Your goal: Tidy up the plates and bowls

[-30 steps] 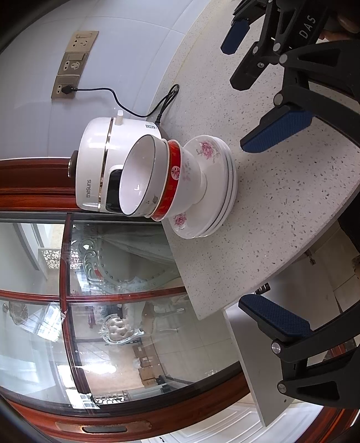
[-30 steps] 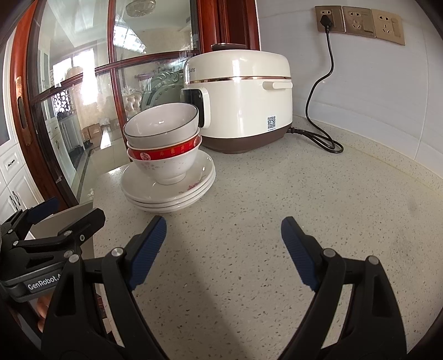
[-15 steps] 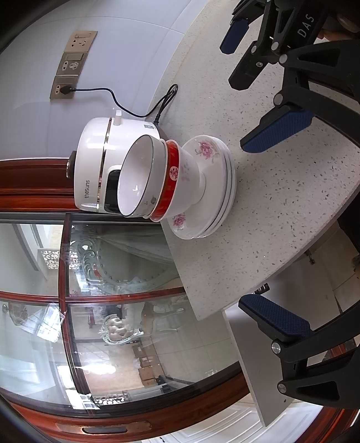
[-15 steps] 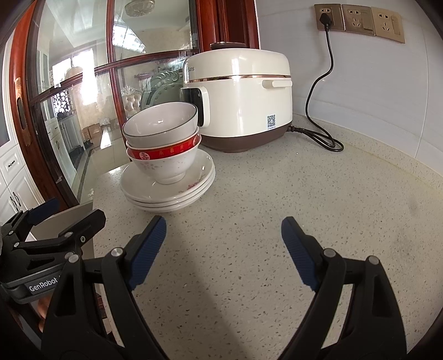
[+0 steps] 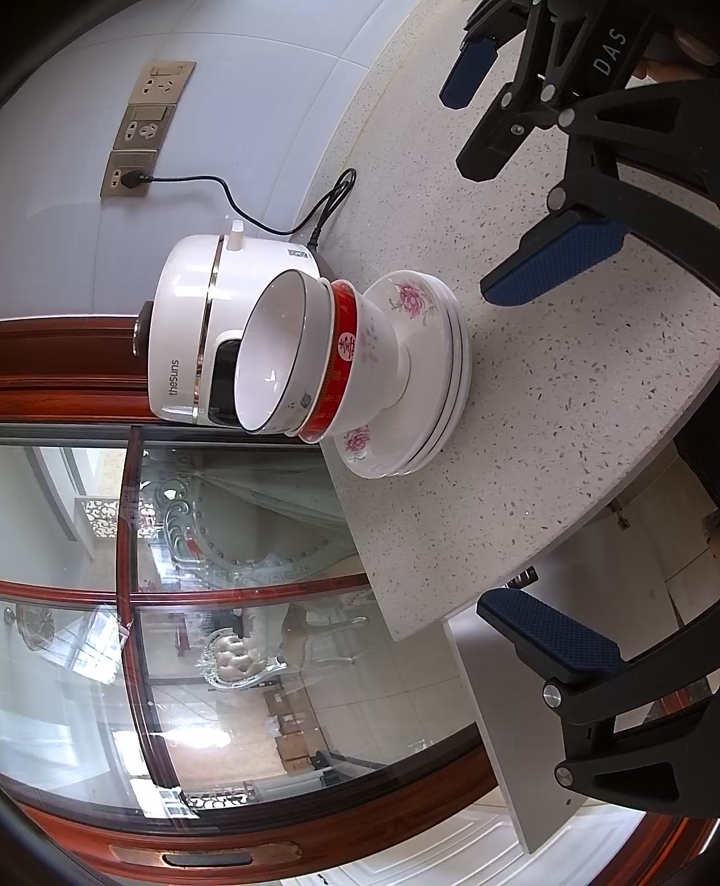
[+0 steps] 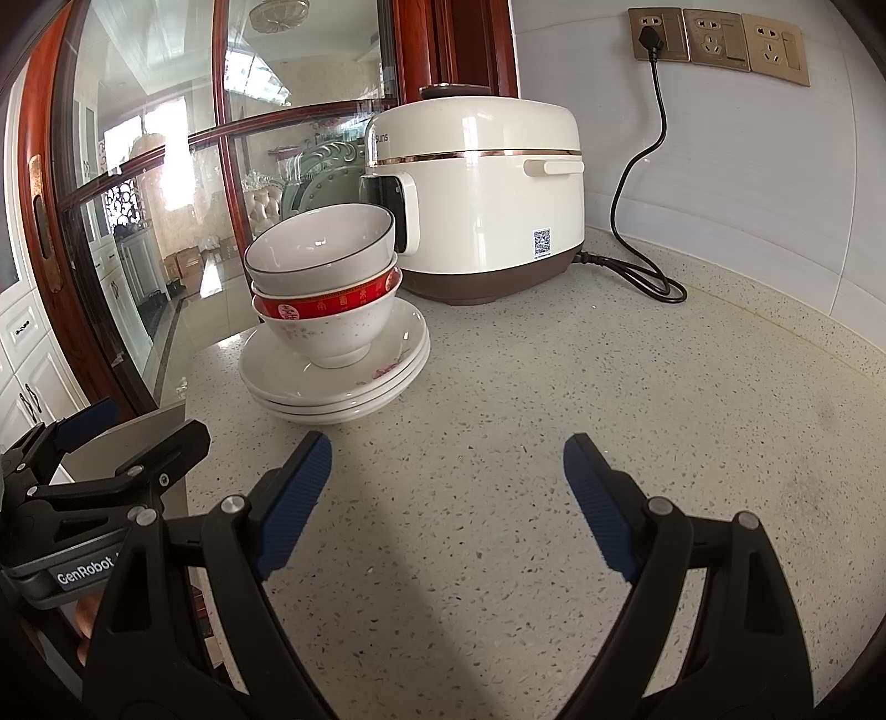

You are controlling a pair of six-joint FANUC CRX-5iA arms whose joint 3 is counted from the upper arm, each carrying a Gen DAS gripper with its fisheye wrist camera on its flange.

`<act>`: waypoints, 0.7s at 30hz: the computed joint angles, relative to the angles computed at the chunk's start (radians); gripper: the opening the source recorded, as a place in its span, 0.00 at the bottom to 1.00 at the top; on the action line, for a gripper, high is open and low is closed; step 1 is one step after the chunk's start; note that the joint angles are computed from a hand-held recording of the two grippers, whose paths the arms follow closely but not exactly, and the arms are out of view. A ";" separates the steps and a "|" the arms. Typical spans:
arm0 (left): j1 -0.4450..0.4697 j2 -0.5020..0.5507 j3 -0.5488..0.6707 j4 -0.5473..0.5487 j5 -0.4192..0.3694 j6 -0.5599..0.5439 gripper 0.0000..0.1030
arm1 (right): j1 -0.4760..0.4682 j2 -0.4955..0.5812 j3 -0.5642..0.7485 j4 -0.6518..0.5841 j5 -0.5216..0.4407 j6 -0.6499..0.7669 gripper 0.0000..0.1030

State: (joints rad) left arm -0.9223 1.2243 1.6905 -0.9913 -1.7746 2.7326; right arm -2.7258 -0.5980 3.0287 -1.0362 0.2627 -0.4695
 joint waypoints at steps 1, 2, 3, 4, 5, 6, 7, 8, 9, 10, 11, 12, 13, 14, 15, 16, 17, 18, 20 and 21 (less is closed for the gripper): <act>0.000 0.002 0.003 0.000 -0.002 -0.001 1.00 | 0.000 0.000 0.001 -0.001 -0.001 0.000 0.85; 0.000 0.002 0.003 -0.001 -0.003 0.000 1.00 | 0.000 0.000 0.001 -0.001 -0.001 0.000 0.85; 0.001 -0.003 -0.005 0.001 0.001 0.004 1.00 | 0.001 0.001 0.003 -0.009 -0.003 0.007 0.85; 0.001 -0.003 -0.006 0.001 0.000 0.005 1.00 | 0.001 0.000 0.002 -0.007 -0.003 0.004 0.85; 0.001 -0.003 -0.006 0.001 0.000 0.005 1.00 | 0.001 -0.001 0.001 -0.002 -0.003 -0.001 0.85; 0.001 -0.005 -0.010 0.002 0.001 0.006 1.00 | 0.001 -0.001 0.001 -0.002 -0.003 -0.001 0.85; 0.001 -0.002 -0.005 0.001 -0.001 0.004 1.00 | 0.001 -0.001 0.001 -0.002 -0.003 -0.001 0.85; 0.002 -0.008 -0.016 0.002 0.004 0.009 1.00 | 0.001 -0.001 0.001 -0.002 -0.003 -0.001 0.85; 0.001 -0.003 -0.008 0.001 0.001 0.006 1.00 | 0.000 -0.001 0.000 0.001 -0.002 -0.003 0.85; 0.001 0.001 -0.001 0.000 -0.001 0.003 1.00 | 0.000 -0.001 0.000 0.001 -0.002 -0.003 0.85; 0.001 0.000 -0.001 0.001 -0.001 0.004 1.00 | 0.000 -0.001 0.000 0.001 -0.002 -0.003 0.85; 0.001 0.000 -0.001 0.000 -0.001 0.004 1.00 | 0.001 0.000 0.001 -0.003 -0.003 -0.001 0.85; 0.001 0.000 -0.003 0.000 0.000 0.004 1.00 | 0.001 0.000 0.001 -0.003 -0.003 -0.001 0.85; 0.002 0.000 -0.003 0.001 0.000 0.004 1.00 | 0.000 -0.001 0.001 -0.002 -0.002 -0.001 0.85; 0.002 -0.001 -0.003 0.002 0.001 0.004 1.00 | 0.000 0.000 0.001 -0.001 -0.002 -0.001 0.85; 0.002 -0.001 -0.004 0.001 0.000 0.004 1.00 | 0.000 0.000 0.001 -0.001 -0.002 -0.001 0.85; 0.002 -0.004 -0.010 0.002 0.002 0.007 1.00 | 0.000 0.000 0.001 -0.001 -0.002 -0.001 0.85; 0.002 -0.006 -0.013 0.002 0.003 0.008 1.00 | 0.000 -0.001 0.001 -0.002 -0.002 -0.001 0.86; 0.002 -0.004 -0.009 0.002 0.002 0.006 1.00 | 0.000 0.000 0.000 0.002 0.000 -0.004 0.86; 0.002 -0.004 -0.009 0.002 0.002 0.007 1.00 | -0.001 0.000 0.000 0.003 0.000 -0.005 0.86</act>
